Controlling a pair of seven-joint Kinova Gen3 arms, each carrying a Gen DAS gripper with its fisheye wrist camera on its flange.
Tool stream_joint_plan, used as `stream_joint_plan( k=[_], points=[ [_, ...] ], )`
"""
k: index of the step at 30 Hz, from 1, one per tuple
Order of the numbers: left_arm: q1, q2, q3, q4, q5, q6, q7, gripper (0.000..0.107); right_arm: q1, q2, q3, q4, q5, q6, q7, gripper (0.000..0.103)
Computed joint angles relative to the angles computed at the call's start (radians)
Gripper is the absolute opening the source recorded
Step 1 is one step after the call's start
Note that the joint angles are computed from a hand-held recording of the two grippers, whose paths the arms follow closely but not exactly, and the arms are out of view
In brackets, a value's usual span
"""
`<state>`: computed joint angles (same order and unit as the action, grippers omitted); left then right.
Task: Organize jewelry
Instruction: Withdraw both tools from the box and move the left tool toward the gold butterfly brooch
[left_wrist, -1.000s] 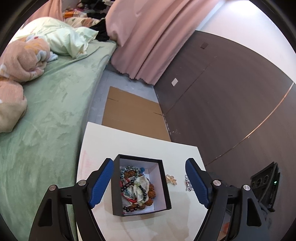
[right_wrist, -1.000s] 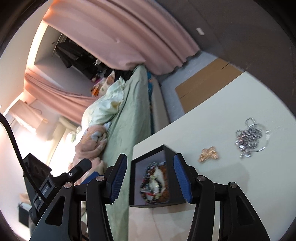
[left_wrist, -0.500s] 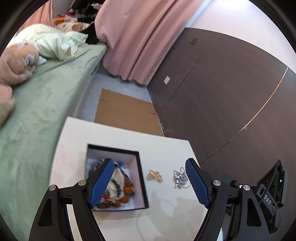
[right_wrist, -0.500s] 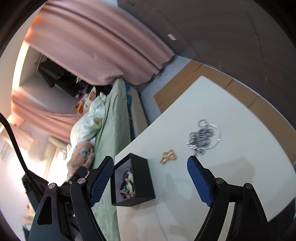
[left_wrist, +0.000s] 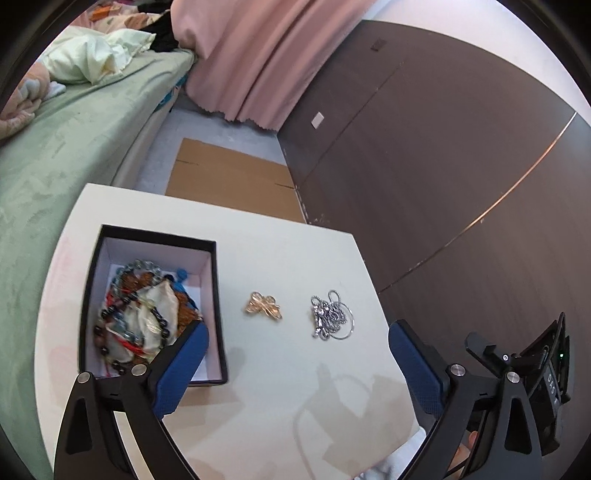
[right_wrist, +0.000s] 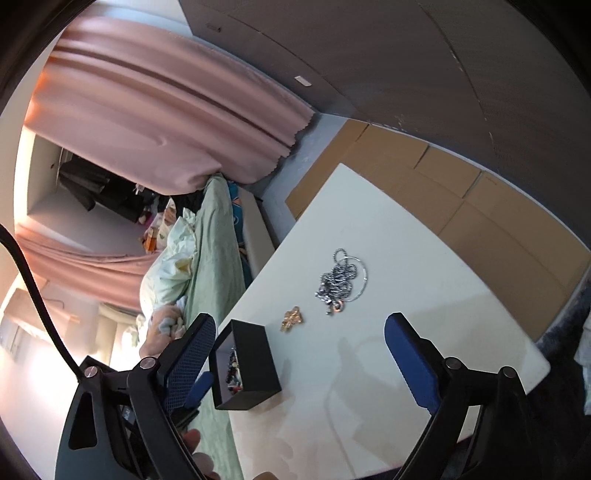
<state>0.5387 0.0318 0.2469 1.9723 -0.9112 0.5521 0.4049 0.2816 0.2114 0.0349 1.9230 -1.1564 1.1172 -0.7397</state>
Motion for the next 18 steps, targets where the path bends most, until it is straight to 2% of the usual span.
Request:
stream_joint_plan(
  k=[4,7,10,15,16,18],
  points=[
    [0.02,0.028,0.003,-0.031,0.001,0.034,-0.009,0.098,0.018,0.034,0.01,-0.02,0.03,0.03,-0.046,0.094],
    [0.034,0.046,-0.009,-0.051,0.015,0.043,-0.029,0.098,0.022,0.033,0.013,-0.027,0.066,0.005,-0.084,0.094],
    [0.035,0.068,-0.022,-0.086,0.086,0.054,-0.119,0.098,0.017,0.017,0.016,-0.033,0.113,-0.04,-0.13,0.094],
    [0.047,0.104,-0.055,-0.128,0.156,0.061,-0.215,0.098,0.016,0.048,0.011,-0.067,0.181,-0.045,-0.229,0.094],
    [0.048,0.108,-0.063,-0.133,0.168,0.06,-0.23,0.096,0.016,0.061,0.009,-0.076,0.195,-0.038,-0.253,0.094],
    [0.05,0.119,-0.076,-0.145,0.19,0.061,-0.262,0.081,0.029,0.08,-0.001,-0.085,0.196,-0.021,-0.27,0.094]
  ],
)
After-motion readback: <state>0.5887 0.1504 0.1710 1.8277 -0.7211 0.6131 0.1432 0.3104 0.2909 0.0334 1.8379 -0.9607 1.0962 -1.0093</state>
